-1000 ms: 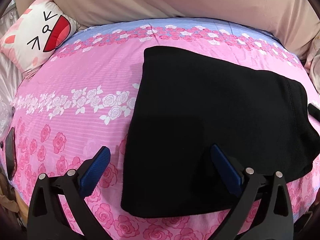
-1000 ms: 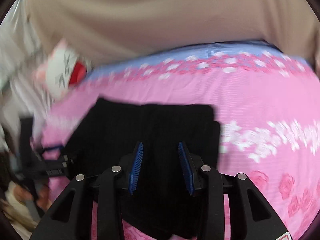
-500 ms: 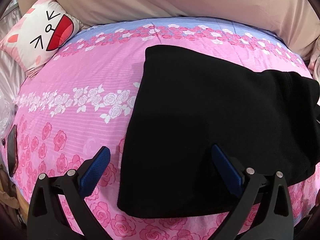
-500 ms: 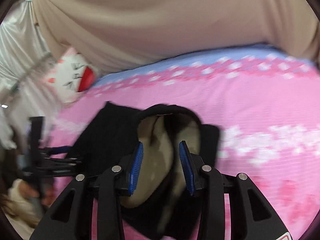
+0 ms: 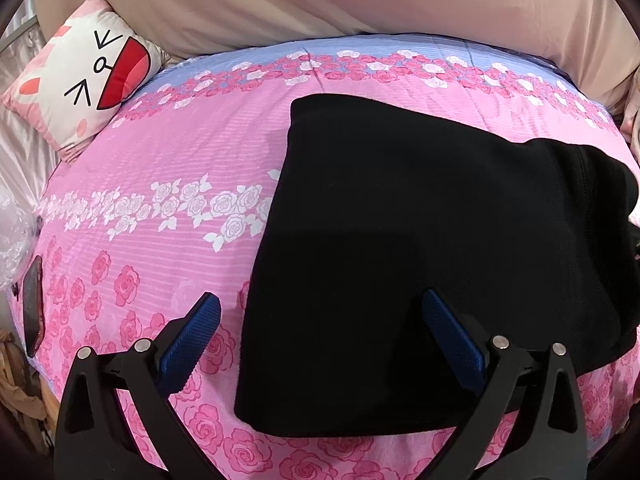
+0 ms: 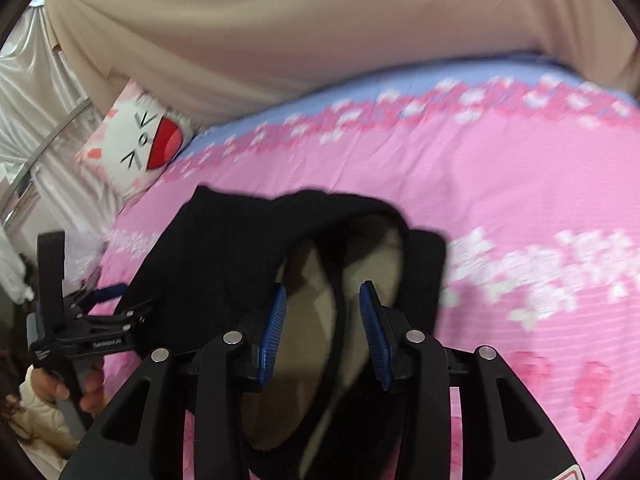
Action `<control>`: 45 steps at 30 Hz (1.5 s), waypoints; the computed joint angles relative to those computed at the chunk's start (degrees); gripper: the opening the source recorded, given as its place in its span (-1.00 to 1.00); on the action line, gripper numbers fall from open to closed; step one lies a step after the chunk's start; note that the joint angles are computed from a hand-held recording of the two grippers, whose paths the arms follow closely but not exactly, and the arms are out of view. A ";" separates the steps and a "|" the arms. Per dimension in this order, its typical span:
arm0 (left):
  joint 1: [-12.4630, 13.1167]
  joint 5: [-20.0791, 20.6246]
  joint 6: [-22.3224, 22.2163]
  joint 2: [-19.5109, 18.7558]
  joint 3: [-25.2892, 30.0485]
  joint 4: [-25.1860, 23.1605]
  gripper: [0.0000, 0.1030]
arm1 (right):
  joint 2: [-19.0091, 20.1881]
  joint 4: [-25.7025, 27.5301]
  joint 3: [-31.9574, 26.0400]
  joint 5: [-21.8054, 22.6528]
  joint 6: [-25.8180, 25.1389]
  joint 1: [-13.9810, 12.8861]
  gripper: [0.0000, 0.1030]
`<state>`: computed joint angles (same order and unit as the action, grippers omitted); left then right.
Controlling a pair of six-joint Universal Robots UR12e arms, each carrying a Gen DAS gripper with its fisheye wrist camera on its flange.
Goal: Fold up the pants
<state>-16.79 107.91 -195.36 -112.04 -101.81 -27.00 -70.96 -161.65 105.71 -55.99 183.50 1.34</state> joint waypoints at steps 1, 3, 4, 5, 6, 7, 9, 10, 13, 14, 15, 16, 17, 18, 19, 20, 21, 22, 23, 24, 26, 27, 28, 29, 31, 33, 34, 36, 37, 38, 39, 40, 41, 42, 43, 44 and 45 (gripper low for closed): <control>-0.05 0.17 0.24 0.00 0.09 -0.09 0.91 | 0.57 0.39 -0.62 -0.30 0.73 0.29 -0.39; -0.11 0.35 0.70 -0.07 0.41 -0.42 0.91 | 1.89 -0.74 -1.62 1.18 3.63 0.54 -0.43; -0.09 0.38 0.82 -0.06 0.46 -0.45 0.91 | 2.29 -0.87 -2.10 1.88 4.55 0.59 -0.51; -0.05 0.34 0.83 -0.09 0.56 -0.60 0.91 | 2.42 -1.02 -2.51 2.84 5.58 0.57 -0.77; 0.06 0.10 0.64 -0.06 0.70 -1.07 0.91 | 2.13 -2.62 -2.24 4.25 7.01 0.25 -0.81; 0.15 -0.21 0.54 0.01 0.74 -1.39 0.91 | 1.61 -4.86 -1.77 5.14 8.44 -0.09 -0.83; 0.30 -1.01 0.88 0.11 0.67 -1.30 0.91 | 0.10 -9.20 -0.31 4.97 10.96 -0.97 -0.85; 0.41 -1.68 1.15 0.17 0.50 -0.85 0.91 | -0.03 -9.20 -0.07 4.36 11.16 -1.13 -0.86; 0.65 -3.77 1.83 -0.20 0.25 0.38 0.91 | 2.43 -2.40 -1.03 -1.10 8.76 -0.26 -0.82; 0.59 -3.68 1.83 -0.48 0.32 0.82 0.91 | 2.21 -3.80 -0.44 1.28 11.80 -1.26 -0.82; 0.53 -3.40 2.03 -0.60 0.42 0.97 0.91 | 1.46 -4.15 0.00 1.56 15.59 -1.55 -0.79; 0.47 -3.14 2.45 -0.68 0.57 0.89 0.91 | 0.64 -5.97 0.70 -0.57 17.28 -1.49 -0.77; 0.49 -3.08 2.79 -0.68 0.66 0.75 0.91 | -1.24 -10.19 2.27 -5.09 18.76 -1.37 -0.65; 0.59 -3.32 2.90 -0.61 0.63 0.72 0.91 | -2.91 -12.35 3.26 -8.50 17.97 -1.18 -0.61; 0.73 -3.77 2.83 -0.58 0.52 0.90 0.91 | -3.86 -13.22 3.70 -9.52 17.24 -1.05 -0.61; 0.86 -4.23 2.59 -0.57 0.37 1.14 0.91 | -4.75 -14.24 3.94 -8.13 16.09 -0.88 -0.60; 0.93 -4.55 2.21 -0.59 0.25 1.40 0.91 | -5.03 -13.62 3.67 -4.34 14.51 -0.98 -0.61; 0.93 -4.59 2.03 -0.62 0.24 1.52 0.91 | -5.00 -12.46 3.23 -1.69 13.03 -0.92 -0.61; 0.89 -4.49 2.02 -0.66 0.22 1.66 0.91 | -4.57 -10.94 2.41 0.71 11.02 -0.18 -0.60; 0.80 -4.26 2.15 -0.70 0.24 1.83 0.91 | -4.08 -9.69 1.82 1.55 9.12 0.54 -0.58; 0.78 -4.20 2.40 -0.66 0.07 2.16 0.91 | -2.29 -5.96 0.07 -2.18 4.96 2.67 -0.52; 0.85 -4.46 2.33 -0.58 -0.09 2.35 0.91 | -1.10 -3.84 -0.84 -7.07 3.79 3.41 -0.53; 0.95 -4.74 2.21 -0.50 -0.24 2.51 0.91 | -0.12 -2.85 -1.34 -9.57 4.85 3.24 -0.58; 1.06 -5.11 2.06 -0.45 -0.35 2.63 0.91 | 0.82 -3.77 -0.99 -9.66 8.31 2.30 -1.00; 1.19 -5.83 1.99 -0.41 -0.52 2.96 0.91 | 1.16 -8.66 0.95 -5.66 19.33 0.20 -1.00; 1.04 -5.26 2.41 -0.45 -0.51 3.16 0.91 | -1.01 -9.62 2.59 -9.45 22.47 -0.30 -0.97; 0.97 -4.98 2.52 -0.47 -0.51 3.24 0.91 | -2.12 -9.47 2.94 -12.41 20.43 0.41 -0.80; 0.94 -4.91 2.54 -0.55 -0.50 3.48 0.91 | -3.71 -10.00 3.74 -11.12 17.54 1.19 -0.73; 0.97 -5.02 2.53 -0.60 -0.50 3.61 0.91 | -3.95 -9.29 3.84 -9.92 16.00 1.45 -0.73; 1.00 -5.10 2.57 -0.61 -0.52 3.74 0.91 | -3.96 -7.33 3.72 -11.08 13.60 2.11 -0.63; 1.08 -5.36 2.67 -0.61 -0.61 4.02 0.91 | -3.93 -5.27 3.64 -14.65 12.19 2.78 -0.64; 1.22 -5.77 2.73 -0.56 -0.69 4.08 0.91 | -3.71 -4.10 3.55 -16.68 12.37 2.93 -0.71; 1.44 -6.53 2.82 -0.39 -0.82 3.98 0.91 | -3.96 -5.15 4.40 -16.31 14.34 2.46 -0.80; 1.81 -7.66 3.01 0.08 -1.06 3.54 0.91 | -4.70 -5.70 5.16 -15.52 16.04 1.85 -0.69; 2.17 -8.50 3.16 0.70 -1.43 2.97 0.91 | -5.63 -5.68 5.76 -16.70 16.89 1.66 -0.55; 2.77 -9.60 3.01 1.66 -2.24 2.75 0.90 | -6.89 -5.45 6.51 -18.27 16.41 1.39 -0.35; 3.15 -10.23 2.50 2.25 -2.81 2.71 0.90 | -7.58 -5.53 6.98 -18.21 16.30 1.31 -0.15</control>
<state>-13.63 97.68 -192.86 -109.79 -104.63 -24.30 -78.55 -167.18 112.68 -74.20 199.80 2.64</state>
